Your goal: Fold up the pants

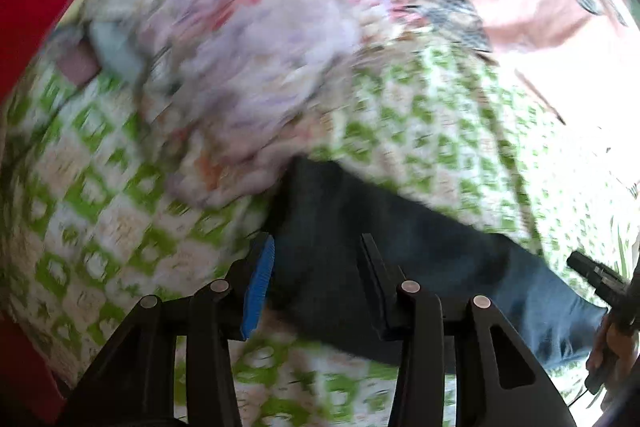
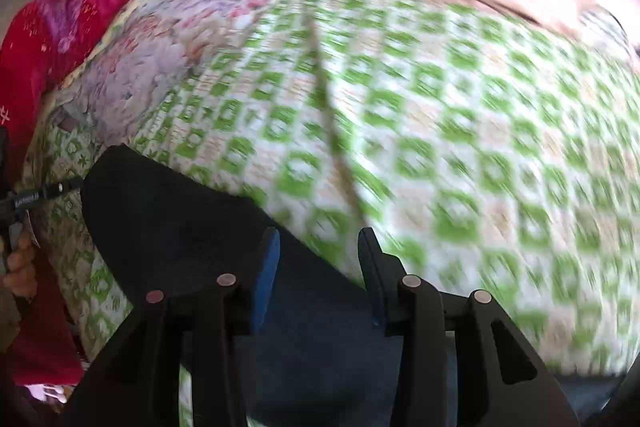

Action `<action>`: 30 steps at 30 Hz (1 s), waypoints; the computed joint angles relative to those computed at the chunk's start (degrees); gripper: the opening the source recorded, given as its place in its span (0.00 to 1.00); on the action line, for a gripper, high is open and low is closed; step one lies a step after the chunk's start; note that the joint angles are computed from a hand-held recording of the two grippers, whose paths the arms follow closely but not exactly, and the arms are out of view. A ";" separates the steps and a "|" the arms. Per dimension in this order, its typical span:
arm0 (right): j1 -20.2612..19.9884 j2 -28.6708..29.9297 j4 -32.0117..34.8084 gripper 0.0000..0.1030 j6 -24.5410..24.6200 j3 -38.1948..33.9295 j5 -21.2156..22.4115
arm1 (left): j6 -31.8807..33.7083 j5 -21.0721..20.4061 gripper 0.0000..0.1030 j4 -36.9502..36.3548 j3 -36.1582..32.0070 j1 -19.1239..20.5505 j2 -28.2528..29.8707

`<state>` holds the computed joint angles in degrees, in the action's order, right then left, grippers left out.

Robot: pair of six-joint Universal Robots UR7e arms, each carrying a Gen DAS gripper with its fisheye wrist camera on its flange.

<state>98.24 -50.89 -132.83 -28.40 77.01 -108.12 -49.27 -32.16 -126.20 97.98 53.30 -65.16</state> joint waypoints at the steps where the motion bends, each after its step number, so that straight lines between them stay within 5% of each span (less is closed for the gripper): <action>1: -0.55 -1.57 -0.23 0.41 0.55 1.54 -0.52 | 2.72 -0.58 0.48 -0.98 -1.92 -0.21 1.75; 10: -5.44 -13.57 -2.58 0.41 7.84 11.54 -2.01 | 19.97 -11.86 0.52 -5.08 -15.57 -1.58 16.47; 23: -11.11 -23.99 -7.70 0.41 15.56 20.27 -3.11 | 45.78 -31.96 0.55 6.49 -33.40 -5.81 33.77; 30: -13.56 -25.36 -9.95 0.41 19.35 21.86 -2.51 | 52.81 -33.28 0.55 13.35 -36.33 -6.82 38.05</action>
<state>84.68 -76.26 -142.78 -9.05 98.87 -110.63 3.54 -65.44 -112.85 61.65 46.48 -27.11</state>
